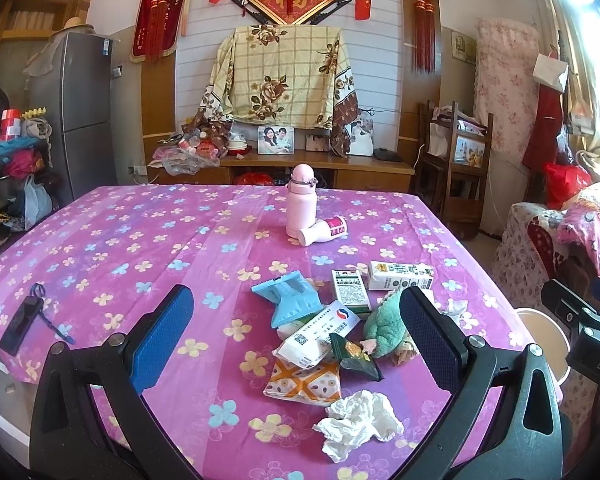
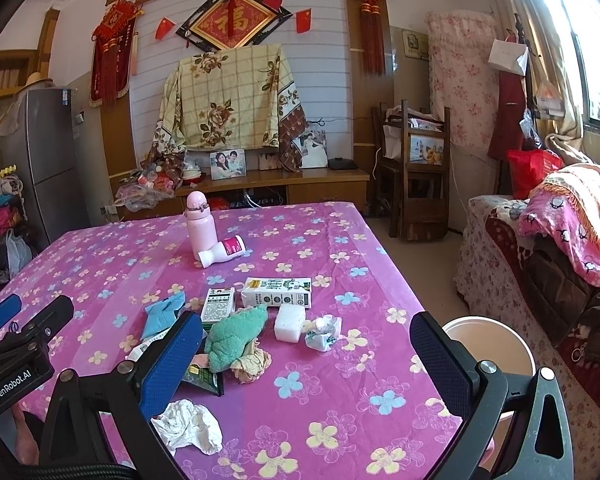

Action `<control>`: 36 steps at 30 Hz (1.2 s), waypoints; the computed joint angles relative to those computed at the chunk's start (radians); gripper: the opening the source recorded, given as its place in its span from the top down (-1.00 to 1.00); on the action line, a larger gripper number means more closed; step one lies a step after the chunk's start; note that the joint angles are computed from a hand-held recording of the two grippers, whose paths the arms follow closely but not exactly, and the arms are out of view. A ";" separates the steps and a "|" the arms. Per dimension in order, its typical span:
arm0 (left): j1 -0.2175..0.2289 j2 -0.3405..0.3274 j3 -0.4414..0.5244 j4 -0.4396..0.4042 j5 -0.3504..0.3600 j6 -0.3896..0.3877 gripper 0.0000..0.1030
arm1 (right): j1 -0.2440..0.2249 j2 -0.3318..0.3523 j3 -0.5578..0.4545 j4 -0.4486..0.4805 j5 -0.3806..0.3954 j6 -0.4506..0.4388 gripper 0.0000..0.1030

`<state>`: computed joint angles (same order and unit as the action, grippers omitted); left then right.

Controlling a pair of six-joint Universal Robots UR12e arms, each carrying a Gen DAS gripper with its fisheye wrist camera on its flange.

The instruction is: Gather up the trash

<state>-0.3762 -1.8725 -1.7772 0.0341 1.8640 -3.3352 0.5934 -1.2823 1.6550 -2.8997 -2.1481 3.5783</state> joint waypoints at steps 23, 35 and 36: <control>0.002 -0.003 -0.004 -0.009 0.012 -0.008 -0.99 | -0.005 0.000 0.001 0.016 0.009 -0.013 -1.00; 0.010 -0.009 0.000 -0.037 0.000 -0.018 -0.99 | -0.009 0.009 -0.011 0.048 0.019 -0.019 -1.00; 0.010 -0.009 0.000 -0.040 0.001 -0.019 -0.99 | -0.011 0.009 -0.011 0.049 0.025 -0.016 -1.00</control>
